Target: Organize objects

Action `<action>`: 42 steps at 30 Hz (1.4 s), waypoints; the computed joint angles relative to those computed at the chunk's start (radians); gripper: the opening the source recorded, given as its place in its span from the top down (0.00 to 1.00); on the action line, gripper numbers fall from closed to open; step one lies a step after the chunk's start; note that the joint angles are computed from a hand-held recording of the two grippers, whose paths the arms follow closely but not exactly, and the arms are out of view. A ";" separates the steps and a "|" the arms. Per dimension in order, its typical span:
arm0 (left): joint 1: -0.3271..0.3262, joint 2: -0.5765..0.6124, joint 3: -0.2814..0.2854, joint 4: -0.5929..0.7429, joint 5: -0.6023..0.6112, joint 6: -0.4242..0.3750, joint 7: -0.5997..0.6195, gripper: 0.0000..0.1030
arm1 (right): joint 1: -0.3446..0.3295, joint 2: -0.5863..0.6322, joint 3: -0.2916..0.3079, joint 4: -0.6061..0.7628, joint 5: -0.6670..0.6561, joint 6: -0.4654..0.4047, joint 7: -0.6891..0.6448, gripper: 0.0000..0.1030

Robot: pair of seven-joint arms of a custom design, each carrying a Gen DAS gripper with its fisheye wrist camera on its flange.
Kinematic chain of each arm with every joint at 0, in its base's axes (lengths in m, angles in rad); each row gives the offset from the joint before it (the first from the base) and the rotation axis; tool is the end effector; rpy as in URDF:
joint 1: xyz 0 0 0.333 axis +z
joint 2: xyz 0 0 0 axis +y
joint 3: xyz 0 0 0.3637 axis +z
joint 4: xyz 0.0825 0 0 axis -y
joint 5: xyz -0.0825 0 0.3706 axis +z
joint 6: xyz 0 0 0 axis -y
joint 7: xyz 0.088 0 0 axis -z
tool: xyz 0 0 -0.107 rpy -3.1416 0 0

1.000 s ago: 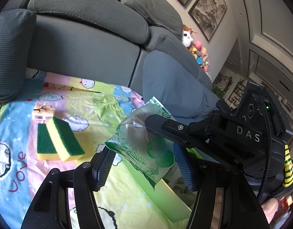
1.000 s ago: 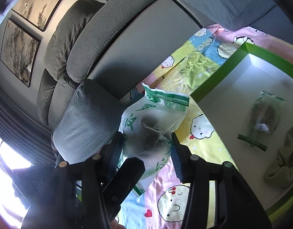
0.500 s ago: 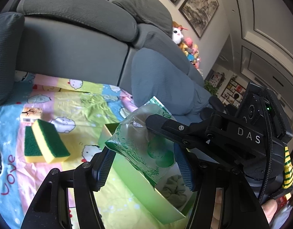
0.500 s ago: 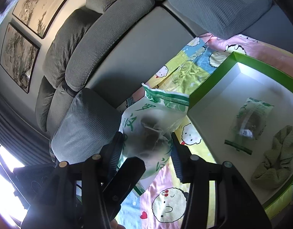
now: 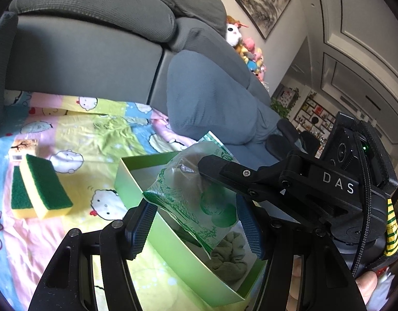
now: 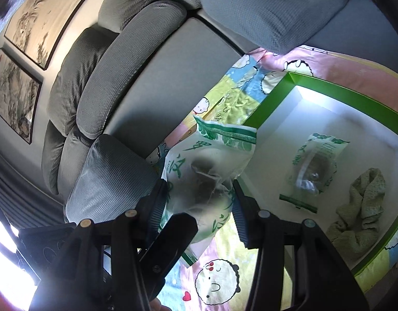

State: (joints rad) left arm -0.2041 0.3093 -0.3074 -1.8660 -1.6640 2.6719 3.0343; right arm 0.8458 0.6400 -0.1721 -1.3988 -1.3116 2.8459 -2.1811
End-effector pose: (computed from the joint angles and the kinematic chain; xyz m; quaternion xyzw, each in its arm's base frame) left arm 0.5896 -0.2751 0.4381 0.4281 -0.7251 0.5390 0.0171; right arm 0.5457 0.5481 0.4360 -0.3877 0.7617 -0.0751 0.5137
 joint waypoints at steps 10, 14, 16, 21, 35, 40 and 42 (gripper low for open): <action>-0.007 0.019 -0.012 0.009 0.053 -0.015 -0.048 0.38 | -0.011 -0.037 0.015 -0.065 -0.018 -0.026 0.045 0.54; -0.008 0.031 -0.019 0.018 0.086 -0.025 -0.071 0.38 | -0.018 -0.051 0.030 -0.089 -0.013 -0.051 0.049 0.54; -0.010 0.039 -0.023 0.025 0.111 -0.028 -0.089 0.38 | -0.019 -0.061 0.031 -0.107 -0.025 -0.058 0.072 0.54; -0.015 0.055 -0.035 0.032 0.162 -0.016 -0.124 0.38 | -0.037 -0.078 0.057 -0.138 -0.011 -0.092 0.078 0.54; -0.014 0.072 -0.061 0.026 0.240 0.019 -0.180 0.39 | -0.056 -0.108 0.103 -0.199 0.163 -0.221 -0.029 0.58; -0.012 0.063 -0.066 0.015 0.244 0.038 -0.179 0.38 | -0.057 -0.108 0.117 -0.197 0.219 -0.279 -0.065 0.58; -0.010 0.059 -0.066 0.011 0.237 0.050 -0.171 0.38 | -0.055 -0.113 0.119 -0.202 0.239 -0.301 -0.068 0.57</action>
